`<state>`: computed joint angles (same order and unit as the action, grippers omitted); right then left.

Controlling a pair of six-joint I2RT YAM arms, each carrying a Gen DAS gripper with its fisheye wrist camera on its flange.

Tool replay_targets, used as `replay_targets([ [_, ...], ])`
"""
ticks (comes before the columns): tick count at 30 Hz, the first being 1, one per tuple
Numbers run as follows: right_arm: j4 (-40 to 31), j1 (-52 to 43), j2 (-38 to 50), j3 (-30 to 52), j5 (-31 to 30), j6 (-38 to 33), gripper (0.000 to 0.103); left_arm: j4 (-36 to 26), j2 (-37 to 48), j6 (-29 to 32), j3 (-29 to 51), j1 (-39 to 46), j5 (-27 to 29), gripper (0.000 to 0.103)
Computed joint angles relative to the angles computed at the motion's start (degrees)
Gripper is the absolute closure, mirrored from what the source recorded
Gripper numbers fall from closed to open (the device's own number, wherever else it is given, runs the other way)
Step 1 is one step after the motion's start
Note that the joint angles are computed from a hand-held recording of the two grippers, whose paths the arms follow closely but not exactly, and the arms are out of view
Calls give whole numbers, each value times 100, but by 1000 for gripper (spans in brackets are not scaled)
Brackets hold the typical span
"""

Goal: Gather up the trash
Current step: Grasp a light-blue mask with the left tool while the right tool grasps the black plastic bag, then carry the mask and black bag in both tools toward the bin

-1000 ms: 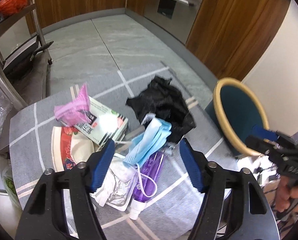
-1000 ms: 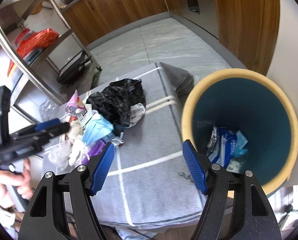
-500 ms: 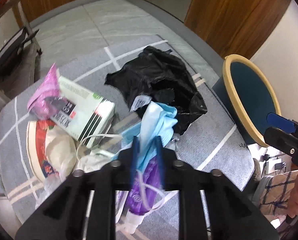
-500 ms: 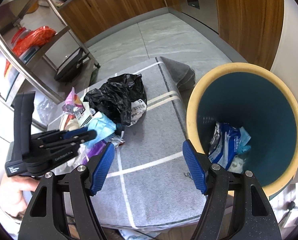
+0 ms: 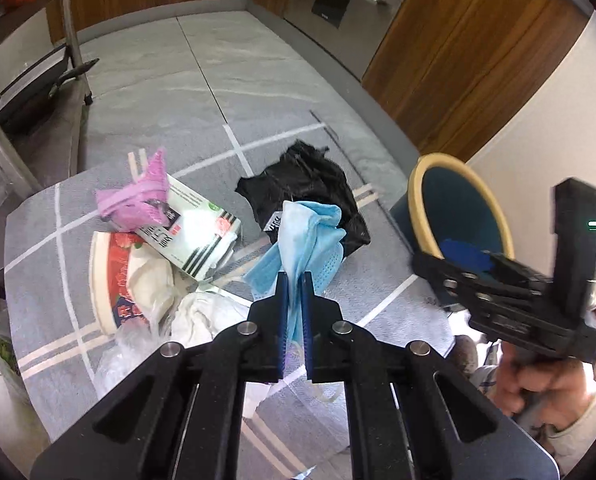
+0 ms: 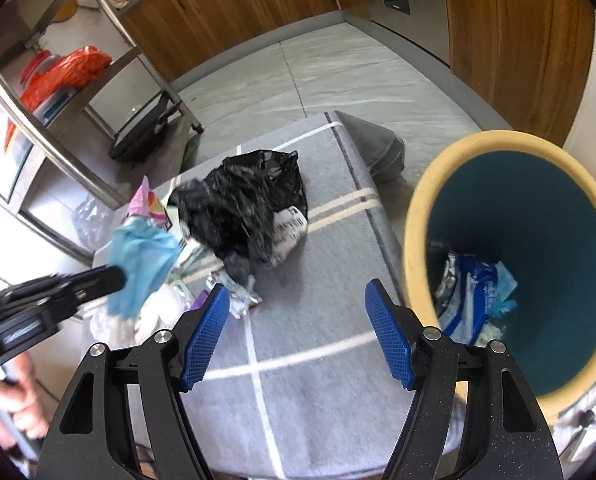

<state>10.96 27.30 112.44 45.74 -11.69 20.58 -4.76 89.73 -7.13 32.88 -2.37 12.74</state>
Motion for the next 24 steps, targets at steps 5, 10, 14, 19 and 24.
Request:
replay_targets([
  [5, 10, 139, 538, 492, -28, 32, 32, -298, -641, -55, 33, 386, 251, 97],
  [10, 16, 252, 1096, 1003, -47, 113, 41, -395, -833, -174, 138, 419, 400, 97],
  [14, -27, 316, 1475, 1327, -58, 151, 56, -378, -841, -232, 173, 342, 462, 97],
  [19, 169, 334, 1506, 1227, -144, 209, 77, -371, -959, -305, 204, 368, 436, 97],
  [24, 392, 250, 960, 780, -135, 177, 80, -365, -1141, -378, 253, 315, 327, 97],
])
